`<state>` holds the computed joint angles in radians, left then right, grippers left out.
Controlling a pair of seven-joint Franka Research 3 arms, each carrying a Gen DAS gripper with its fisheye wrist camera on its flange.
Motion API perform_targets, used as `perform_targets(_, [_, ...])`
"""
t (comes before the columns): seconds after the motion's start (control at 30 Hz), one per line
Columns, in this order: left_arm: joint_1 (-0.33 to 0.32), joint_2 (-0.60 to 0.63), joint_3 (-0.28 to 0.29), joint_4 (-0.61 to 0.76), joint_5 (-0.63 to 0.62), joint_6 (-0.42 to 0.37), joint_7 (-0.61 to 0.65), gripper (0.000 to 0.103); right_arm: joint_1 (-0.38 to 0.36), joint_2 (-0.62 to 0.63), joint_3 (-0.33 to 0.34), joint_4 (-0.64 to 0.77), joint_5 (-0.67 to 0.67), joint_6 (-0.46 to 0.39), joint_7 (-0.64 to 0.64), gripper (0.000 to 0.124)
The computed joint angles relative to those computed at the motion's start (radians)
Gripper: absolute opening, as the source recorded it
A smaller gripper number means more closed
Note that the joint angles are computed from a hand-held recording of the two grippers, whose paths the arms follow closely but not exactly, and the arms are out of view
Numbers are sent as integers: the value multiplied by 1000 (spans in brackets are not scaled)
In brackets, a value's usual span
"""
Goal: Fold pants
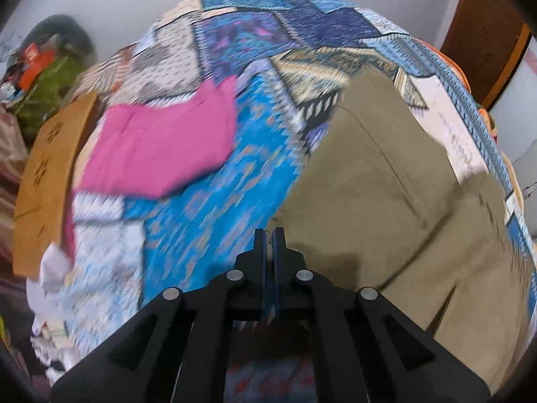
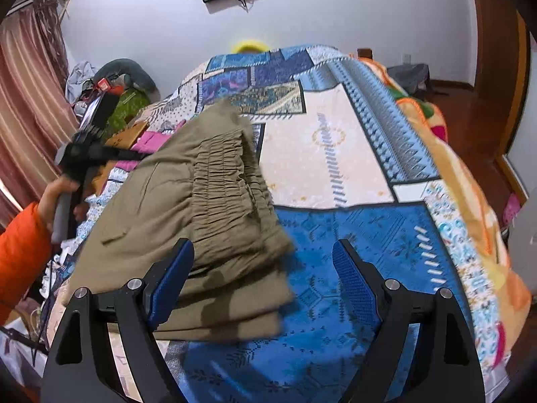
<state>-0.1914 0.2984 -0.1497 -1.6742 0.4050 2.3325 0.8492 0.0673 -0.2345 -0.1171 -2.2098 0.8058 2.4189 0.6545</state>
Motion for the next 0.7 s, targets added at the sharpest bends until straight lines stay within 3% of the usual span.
perform_targets(0.17, [9,-217,-21,-279,-31,67,-58,3,8,-31,-7,-8,16,-14,-36,82])
perform_targets(0.33, [8,-354,-44,-449,-116,139,-80,3,17,-19,-5,-4,20,-94,-31,67])
perform_targets(0.43, [7,-388,-51,-491,-129,160,-90,3,14,10,6,1,13,-111,11,51])
perform_targets(0.5, [8,-400,-55,-509,-119,159,-107,3,10,42,13,12,5,-120,42,47])
perform_targets(0.63, [11,-418,-50,-541,-132,169,-106,3,7,64,32,1,-11,-51,28,47])
perform_targets(0.7, [14,-420,-54,-531,-107,123,-106,3,6,65,33,1,-21,-37,29,47])
